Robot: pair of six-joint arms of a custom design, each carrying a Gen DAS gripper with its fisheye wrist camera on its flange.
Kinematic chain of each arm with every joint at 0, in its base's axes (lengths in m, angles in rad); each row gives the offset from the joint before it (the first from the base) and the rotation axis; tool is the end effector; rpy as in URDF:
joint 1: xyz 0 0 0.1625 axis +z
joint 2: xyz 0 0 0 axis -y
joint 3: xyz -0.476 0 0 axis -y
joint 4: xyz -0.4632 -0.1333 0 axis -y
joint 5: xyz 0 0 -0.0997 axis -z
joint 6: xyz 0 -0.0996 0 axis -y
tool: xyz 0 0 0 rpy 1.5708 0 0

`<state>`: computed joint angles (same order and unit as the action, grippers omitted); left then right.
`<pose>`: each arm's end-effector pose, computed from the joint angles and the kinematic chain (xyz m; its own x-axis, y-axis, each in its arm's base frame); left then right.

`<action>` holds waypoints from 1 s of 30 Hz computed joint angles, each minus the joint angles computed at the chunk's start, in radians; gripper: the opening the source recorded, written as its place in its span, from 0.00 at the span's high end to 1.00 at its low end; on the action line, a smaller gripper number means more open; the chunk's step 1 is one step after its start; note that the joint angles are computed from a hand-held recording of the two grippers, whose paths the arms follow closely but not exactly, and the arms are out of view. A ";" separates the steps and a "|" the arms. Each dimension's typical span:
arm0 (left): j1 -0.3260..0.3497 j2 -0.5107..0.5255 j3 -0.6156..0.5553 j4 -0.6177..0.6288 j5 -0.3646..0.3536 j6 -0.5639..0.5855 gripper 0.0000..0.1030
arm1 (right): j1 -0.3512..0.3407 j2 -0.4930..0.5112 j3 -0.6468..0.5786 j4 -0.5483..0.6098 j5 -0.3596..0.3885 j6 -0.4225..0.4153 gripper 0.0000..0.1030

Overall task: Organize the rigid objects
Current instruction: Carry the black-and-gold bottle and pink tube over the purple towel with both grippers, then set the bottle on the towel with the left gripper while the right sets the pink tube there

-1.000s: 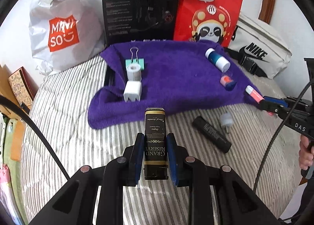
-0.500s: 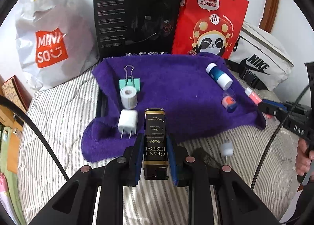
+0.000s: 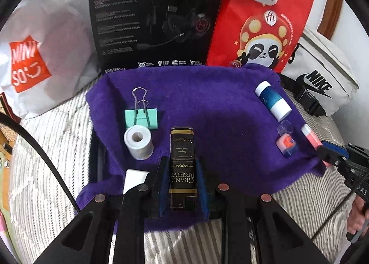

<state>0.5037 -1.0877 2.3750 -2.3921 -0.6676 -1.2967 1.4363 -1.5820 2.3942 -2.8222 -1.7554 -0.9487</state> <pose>-0.2588 -0.3841 0.0394 -0.7504 -0.2222 -0.6224 0.2216 0.8026 -0.5538 0.0543 -0.4566 0.2561 -0.6602 -0.6070 0.4424 -0.7124 0.6926 -0.1128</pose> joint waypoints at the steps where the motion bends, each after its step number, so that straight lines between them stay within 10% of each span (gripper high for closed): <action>1: 0.008 0.004 -0.004 0.000 0.000 0.003 0.78 | 0.000 0.004 -0.002 -0.005 -0.001 0.004 0.84; 30: 0.028 0.031 -0.018 -0.077 -0.081 0.060 0.68 | 0.028 0.054 -0.027 -0.025 -0.006 0.002 0.84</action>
